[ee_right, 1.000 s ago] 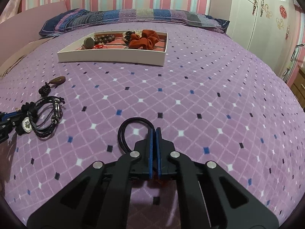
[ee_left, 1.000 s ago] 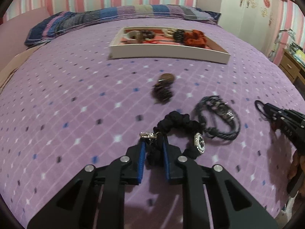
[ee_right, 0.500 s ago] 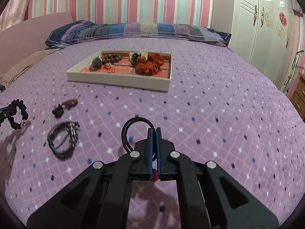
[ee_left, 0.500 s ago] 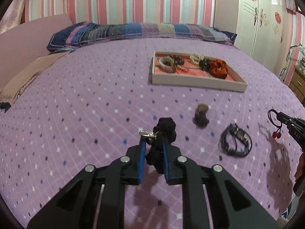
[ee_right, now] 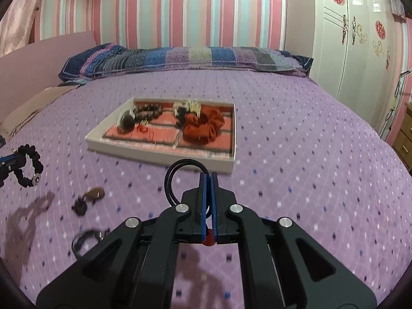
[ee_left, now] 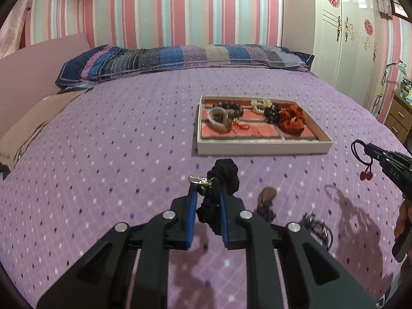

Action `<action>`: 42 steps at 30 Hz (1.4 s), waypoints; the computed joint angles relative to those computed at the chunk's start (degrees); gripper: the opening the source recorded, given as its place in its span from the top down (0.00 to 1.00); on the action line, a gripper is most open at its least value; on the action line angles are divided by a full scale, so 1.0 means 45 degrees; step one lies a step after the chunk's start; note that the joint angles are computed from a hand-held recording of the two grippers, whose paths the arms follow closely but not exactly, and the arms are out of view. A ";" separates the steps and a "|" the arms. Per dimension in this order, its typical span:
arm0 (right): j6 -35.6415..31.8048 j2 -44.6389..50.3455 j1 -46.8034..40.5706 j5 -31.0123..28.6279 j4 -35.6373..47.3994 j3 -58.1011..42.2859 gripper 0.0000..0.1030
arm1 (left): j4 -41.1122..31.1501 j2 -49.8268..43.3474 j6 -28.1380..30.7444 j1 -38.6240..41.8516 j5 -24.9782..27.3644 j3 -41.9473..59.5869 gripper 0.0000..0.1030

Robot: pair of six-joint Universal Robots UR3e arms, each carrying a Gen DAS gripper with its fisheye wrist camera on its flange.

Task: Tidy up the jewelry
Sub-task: 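Carry both hair ties into the tray and open both tools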

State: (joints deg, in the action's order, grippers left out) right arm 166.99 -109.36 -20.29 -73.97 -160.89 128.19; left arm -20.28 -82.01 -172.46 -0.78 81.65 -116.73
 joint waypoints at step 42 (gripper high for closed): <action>0.1949 1.2985 0.2424 -0.3467 0.1820 -1.3166 0.96 | -0.6419 -1.4537 -0.1161 -0.1852 0.1218 1.8806 0.83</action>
